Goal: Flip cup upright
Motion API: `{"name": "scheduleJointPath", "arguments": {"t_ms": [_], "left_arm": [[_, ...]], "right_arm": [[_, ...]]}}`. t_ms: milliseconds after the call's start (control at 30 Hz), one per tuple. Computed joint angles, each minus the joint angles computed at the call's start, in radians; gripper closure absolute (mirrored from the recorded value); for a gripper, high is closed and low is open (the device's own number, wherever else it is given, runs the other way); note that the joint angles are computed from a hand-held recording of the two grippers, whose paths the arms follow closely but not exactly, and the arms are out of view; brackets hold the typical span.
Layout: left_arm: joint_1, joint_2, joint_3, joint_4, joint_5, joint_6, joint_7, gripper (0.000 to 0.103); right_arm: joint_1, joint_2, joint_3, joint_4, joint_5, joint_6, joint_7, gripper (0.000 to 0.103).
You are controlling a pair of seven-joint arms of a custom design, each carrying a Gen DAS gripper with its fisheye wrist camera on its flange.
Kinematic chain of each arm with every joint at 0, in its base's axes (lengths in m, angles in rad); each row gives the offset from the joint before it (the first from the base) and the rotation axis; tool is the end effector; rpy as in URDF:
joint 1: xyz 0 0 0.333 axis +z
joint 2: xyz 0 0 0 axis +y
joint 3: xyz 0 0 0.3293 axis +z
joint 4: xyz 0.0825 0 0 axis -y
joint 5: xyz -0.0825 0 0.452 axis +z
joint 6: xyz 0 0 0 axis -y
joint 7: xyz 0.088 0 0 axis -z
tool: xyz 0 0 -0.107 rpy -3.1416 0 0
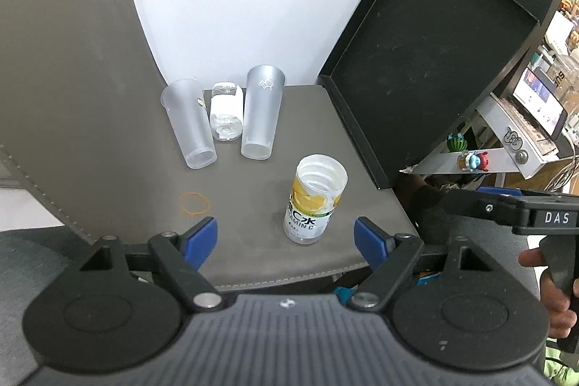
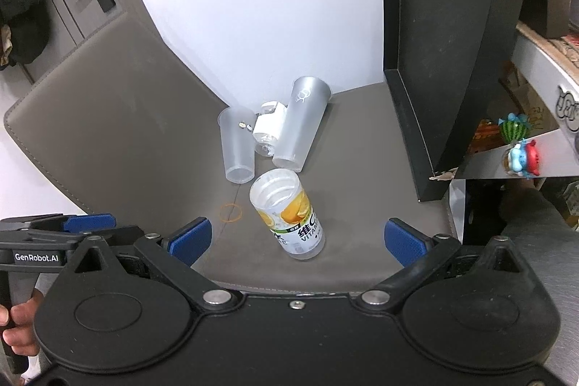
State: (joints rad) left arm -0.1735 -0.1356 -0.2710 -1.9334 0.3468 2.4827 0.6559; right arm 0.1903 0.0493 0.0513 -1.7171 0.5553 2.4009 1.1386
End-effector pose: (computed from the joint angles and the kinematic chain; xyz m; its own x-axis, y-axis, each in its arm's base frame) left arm 0.5675 -0.2816 0.6183 0.1658 -0.9586 0.2316 -0.7177 -0.2784 -0.6383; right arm 0.6717 0.1687 0.6180 0.4518 -0.8505 -0.2692 -0.7325 -0.1815 -0.6562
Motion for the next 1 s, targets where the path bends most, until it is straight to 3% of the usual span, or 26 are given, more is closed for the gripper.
{"name": "scheduleJointPath", "arguments": {"t_ms": [1000], "left_arm": [[0.025, -0.086, -0.046, -0.079, 0.053, 0.029, -0.045, 0.014]], "right_arm": [[0.028, -0.088, -0.028, -0.085, 0.036, 0.034, -0.050, 0.000]]}}
